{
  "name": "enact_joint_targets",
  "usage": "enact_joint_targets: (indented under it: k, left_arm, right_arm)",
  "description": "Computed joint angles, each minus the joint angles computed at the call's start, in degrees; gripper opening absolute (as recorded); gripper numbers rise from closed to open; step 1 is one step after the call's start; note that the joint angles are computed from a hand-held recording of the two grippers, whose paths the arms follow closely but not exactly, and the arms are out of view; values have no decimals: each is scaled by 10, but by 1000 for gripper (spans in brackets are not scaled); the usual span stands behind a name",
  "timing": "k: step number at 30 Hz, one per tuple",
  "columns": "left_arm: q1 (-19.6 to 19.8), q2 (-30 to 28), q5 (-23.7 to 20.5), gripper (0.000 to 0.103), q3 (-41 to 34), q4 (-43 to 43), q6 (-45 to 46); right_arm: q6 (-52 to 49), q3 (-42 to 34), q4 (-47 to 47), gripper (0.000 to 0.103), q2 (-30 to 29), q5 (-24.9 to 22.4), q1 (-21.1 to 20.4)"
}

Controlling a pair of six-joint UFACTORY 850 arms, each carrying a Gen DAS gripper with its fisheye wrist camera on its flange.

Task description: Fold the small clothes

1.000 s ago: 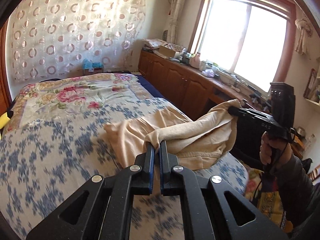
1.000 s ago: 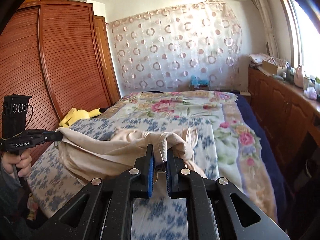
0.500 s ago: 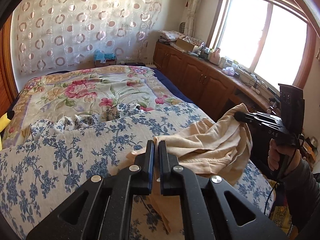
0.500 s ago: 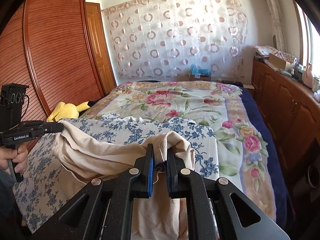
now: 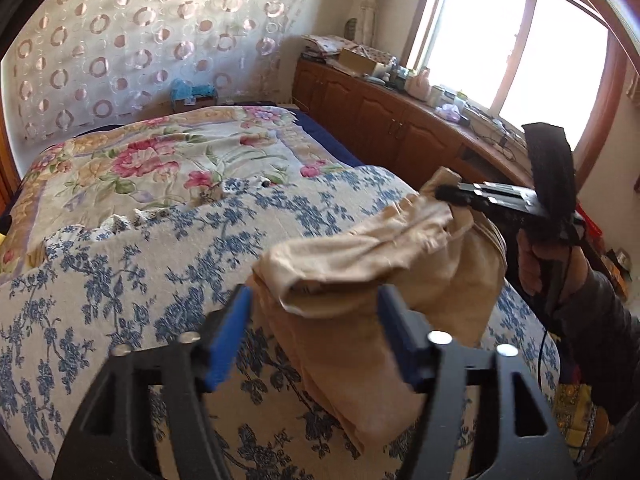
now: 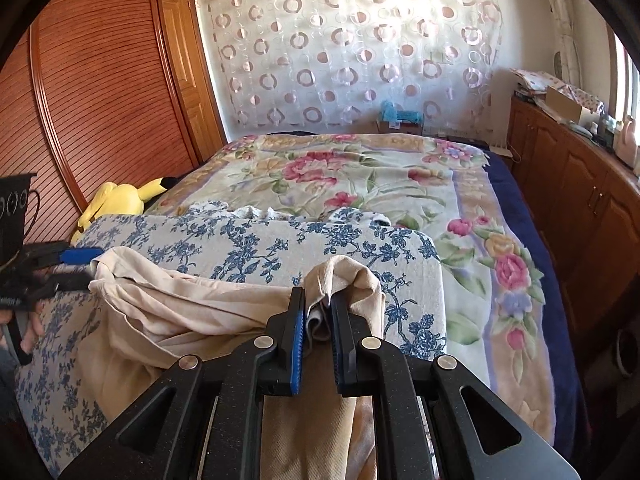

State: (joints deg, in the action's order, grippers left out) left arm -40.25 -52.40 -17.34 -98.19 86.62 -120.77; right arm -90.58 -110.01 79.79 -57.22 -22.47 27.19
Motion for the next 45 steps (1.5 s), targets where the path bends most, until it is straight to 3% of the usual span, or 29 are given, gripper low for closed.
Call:
enact_joint_targets:
  k: [3, 5, 9, 12, 16, 20, 23, 27, 30, 31, 32, 33, 34, 35, 37, 38, 39, 43, 45]
  left_arm:
    - [-5, 2, 1, 77, 3, -27, 27]
    - [-9, 1, 3, 77, 3, -20, 20]
    - [-8, -37, -14, 77, -57, -177, 192]
    - [-1, -65, -11, 77, -105, -264, 292]
    - [7, -107, -48, 77, -180, -351, 395]
    - [14, -130, -115, 77, -216, -329, 357]
    - [22, -119, -127, 77, -191, -296, 285]
    - [25, -111, -111, 77, -169, -299, 274]
    - [21, -113, -112, 77, -171, -298, 284]
    - [21, -120, -117, 76, -183, -308, 299]
    - [23, -123, -114, 74, -187, -313, 307]
    - [25, -121, -103, 64, -182, -314, 307]
    - [28, -118, -85, 52, -178, -318, 310]
    - [31, -115, -66, 47, -172, -318, 309]
    - [35, -112, -35, 26, -166, -313, 310]
    - [35, -111, -32, 21, -167, -310, 312]
    - [34, -109, -26, 9, -163, -296, 300]
    - [29, -87, -60, 8, -126, -159, 137]
    - [30, -81, -63, 8, -114, -145, 115]
  right_arm:
    - [-13, 4, 20, 25, 3, 15, 2]
    - [-78, 20, 88, 35, 13, 22, 2]
    - [-229, 78, 225, 44, 55, 24, 2]
    - [-277, 121, 265, 48, 86, 13, -3]
    - [-209, 144, 177, 51, 100, 3, -12]
    - [-90, 124, 40, 51, 89, 11, -14]
    - [23, 84, -70, 51, 67, -2, -13]
    - [144, 8, -165, 51, 29, -51, -15]
    - [163, -39, -180, 51, 4, -90, -19]
    - [187, -70, -204, 46, -13, -106, -18]
    - [211, -93, -229, 36, -25, -120, -17]
    - [226, -119, -245, 29, -43, -131, -20]
    - [240, -139, -259, 12, -55, -139, -18]
    - [238, -147, -259, 5, -59, -145, -19]
    - [221, -176, -240, 2, -78, -153, -22]
    - [200, -168, -217, 2, -75, -143, -23]
    - [175, -151, -188, 1, -67, -126, -24]
    - [38, -52, -24, 1, -17, -8, -23]
    - [63, -53, -29, 1, -19, 12, -24]
